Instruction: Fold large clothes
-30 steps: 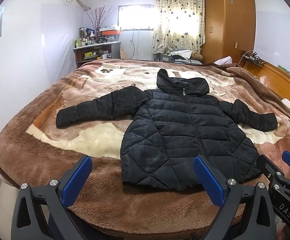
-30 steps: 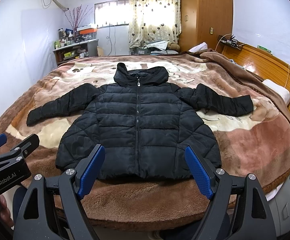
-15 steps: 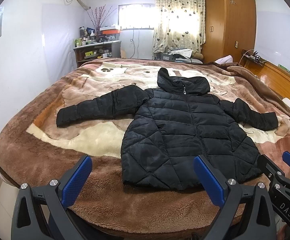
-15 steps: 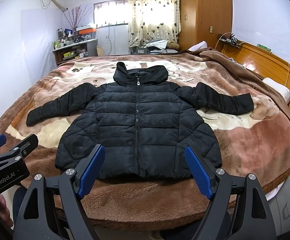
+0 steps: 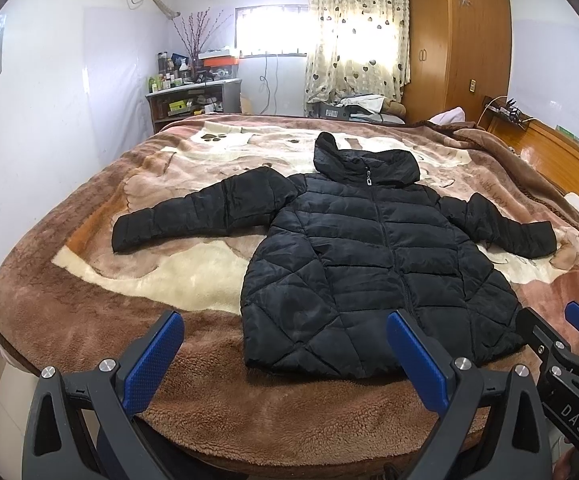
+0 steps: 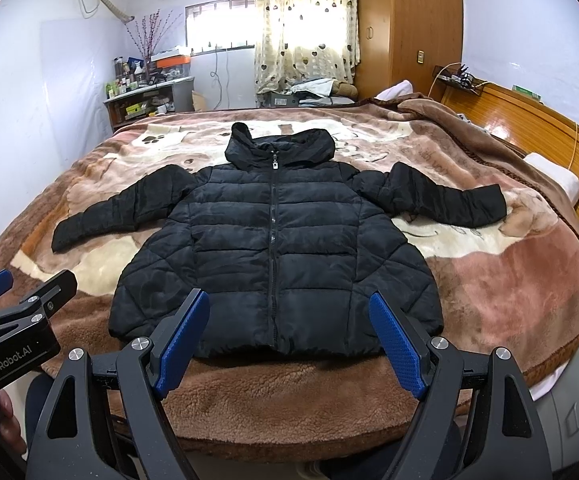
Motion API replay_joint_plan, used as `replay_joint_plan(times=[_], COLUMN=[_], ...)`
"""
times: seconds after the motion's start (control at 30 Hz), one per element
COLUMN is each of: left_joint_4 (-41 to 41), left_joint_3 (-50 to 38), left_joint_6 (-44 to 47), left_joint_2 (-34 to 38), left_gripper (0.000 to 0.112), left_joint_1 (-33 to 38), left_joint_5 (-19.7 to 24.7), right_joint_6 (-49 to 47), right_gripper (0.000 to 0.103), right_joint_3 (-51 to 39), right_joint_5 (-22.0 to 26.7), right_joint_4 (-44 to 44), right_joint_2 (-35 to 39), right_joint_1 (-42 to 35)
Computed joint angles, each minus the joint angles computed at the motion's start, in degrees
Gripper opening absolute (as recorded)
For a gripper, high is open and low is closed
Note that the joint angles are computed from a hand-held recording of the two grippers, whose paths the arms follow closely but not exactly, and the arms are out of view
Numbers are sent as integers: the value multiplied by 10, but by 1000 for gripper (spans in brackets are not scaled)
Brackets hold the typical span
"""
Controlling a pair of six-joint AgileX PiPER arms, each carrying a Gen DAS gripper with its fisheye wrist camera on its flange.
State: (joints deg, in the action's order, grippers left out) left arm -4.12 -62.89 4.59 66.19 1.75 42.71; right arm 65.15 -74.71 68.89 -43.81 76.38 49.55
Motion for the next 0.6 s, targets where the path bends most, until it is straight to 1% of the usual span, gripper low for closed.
replay_joint_plan(times=[0.37,0.6], left_joint_4=[8,20], left_joint_3=[3,5], left_joint_6=[-9,-20], left_joint_2=[2,14], left_gripper=[102,102], left_joint_1=[-7,-14], left_joint_5=[-3,-7], right_joint_6=[0,-1], right_gripper=[82,82], right_joint_3=[1,24], right_joint_5=[-2,-20], right_joint_4=[1,8], right_joint_2=[0,-6], right_joint_1=[-3,-19])
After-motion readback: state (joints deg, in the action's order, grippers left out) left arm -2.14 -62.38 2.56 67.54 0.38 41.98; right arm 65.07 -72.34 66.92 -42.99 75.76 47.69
